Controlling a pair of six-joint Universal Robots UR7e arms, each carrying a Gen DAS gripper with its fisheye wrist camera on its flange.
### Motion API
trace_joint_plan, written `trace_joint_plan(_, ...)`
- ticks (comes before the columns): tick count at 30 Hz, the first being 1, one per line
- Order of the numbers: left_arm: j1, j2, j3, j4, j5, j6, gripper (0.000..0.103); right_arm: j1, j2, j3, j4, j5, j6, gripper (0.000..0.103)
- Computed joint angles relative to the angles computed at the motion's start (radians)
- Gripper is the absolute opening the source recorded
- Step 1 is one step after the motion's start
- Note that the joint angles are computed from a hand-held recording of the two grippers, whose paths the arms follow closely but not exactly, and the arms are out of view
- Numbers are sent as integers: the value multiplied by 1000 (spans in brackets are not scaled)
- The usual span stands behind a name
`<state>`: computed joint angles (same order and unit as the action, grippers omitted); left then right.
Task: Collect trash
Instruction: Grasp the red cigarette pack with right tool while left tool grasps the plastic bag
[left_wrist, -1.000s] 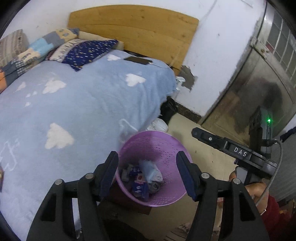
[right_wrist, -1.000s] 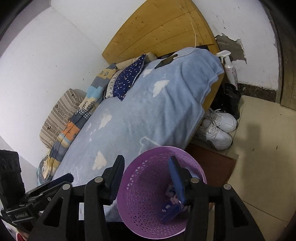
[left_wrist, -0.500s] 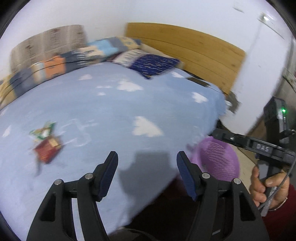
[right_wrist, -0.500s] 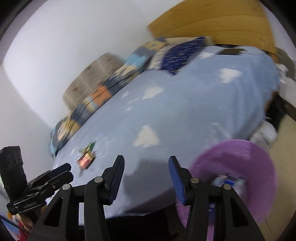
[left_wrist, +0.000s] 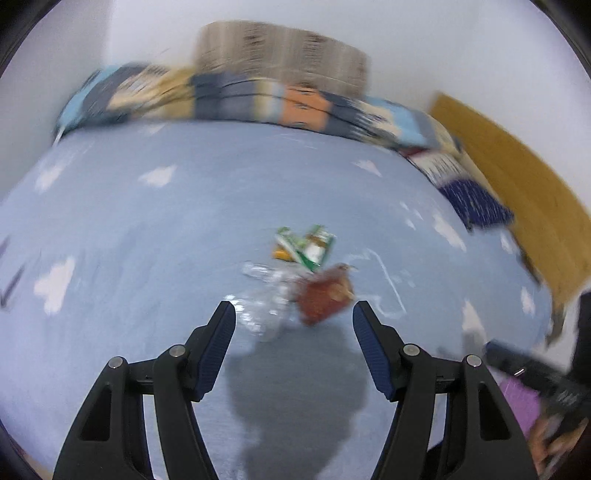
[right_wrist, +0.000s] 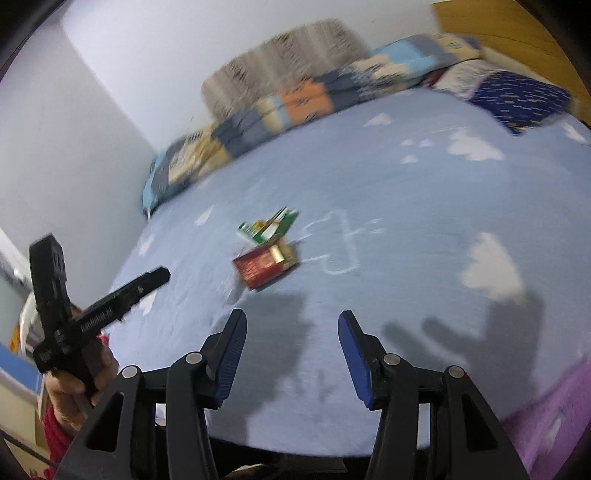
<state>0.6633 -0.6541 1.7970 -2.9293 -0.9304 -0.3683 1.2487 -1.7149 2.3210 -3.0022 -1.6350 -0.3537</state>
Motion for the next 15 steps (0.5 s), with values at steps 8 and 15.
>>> trace_joint_plan(8, 50, -43, 22, 13, 60, -137, 65, 140, 359, -250, -27, -156, 10, 55)
trace_joint_plan(15, 62, -46, 22, 20, 53, -149, 65, 158, 598, -528, 71, -205, -9, 53)
